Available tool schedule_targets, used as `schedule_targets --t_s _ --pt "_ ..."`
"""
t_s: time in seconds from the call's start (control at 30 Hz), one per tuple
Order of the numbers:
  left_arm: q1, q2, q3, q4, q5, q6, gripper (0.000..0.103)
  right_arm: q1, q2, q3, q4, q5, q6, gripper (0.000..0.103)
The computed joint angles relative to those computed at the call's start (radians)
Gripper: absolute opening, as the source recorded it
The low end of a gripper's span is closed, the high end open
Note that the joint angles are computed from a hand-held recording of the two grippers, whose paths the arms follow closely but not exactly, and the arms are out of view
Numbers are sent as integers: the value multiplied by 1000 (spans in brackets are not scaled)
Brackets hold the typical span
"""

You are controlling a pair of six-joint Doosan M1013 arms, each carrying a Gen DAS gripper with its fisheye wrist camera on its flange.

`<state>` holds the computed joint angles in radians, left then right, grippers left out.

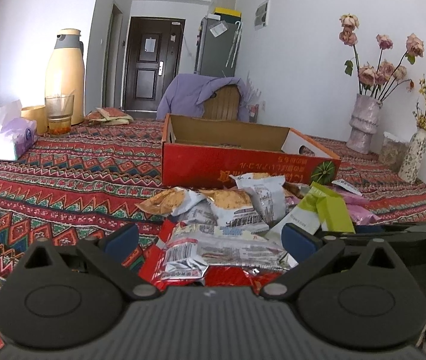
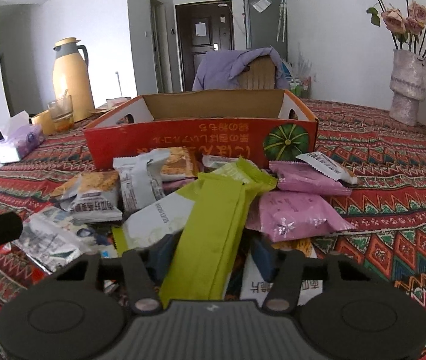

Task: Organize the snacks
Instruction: 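Grasp the lime-green bar packet with the right gripper from the pile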

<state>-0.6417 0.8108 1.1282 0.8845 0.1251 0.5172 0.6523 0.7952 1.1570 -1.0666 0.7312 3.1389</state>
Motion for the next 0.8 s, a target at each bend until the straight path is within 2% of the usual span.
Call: schedule_targets --t_s 0.03,0.23,0.5,0.6,0.73,0.8 --pt "0 1 -2 -28 2 28 103 1 -3 4 -2 -6 -3 45" --pt "-1 7 -16 -158 20 163 103 5 -16 32 -42 -34 8 38" --pt "-6 18 -50 -199 76 213 103 15 -41 79 -215 -46 148 36" --pt "-12 32 -93 -220 128 250 103 16 -47 87 -264 -37 182 36" --pt "-15 68 -187 -406 200 449 103 11 -49 89 -292 -21 213 36" --pt "-18 91 -242 -462 242 512 103 8 -51 91 -302 -17 229 36"
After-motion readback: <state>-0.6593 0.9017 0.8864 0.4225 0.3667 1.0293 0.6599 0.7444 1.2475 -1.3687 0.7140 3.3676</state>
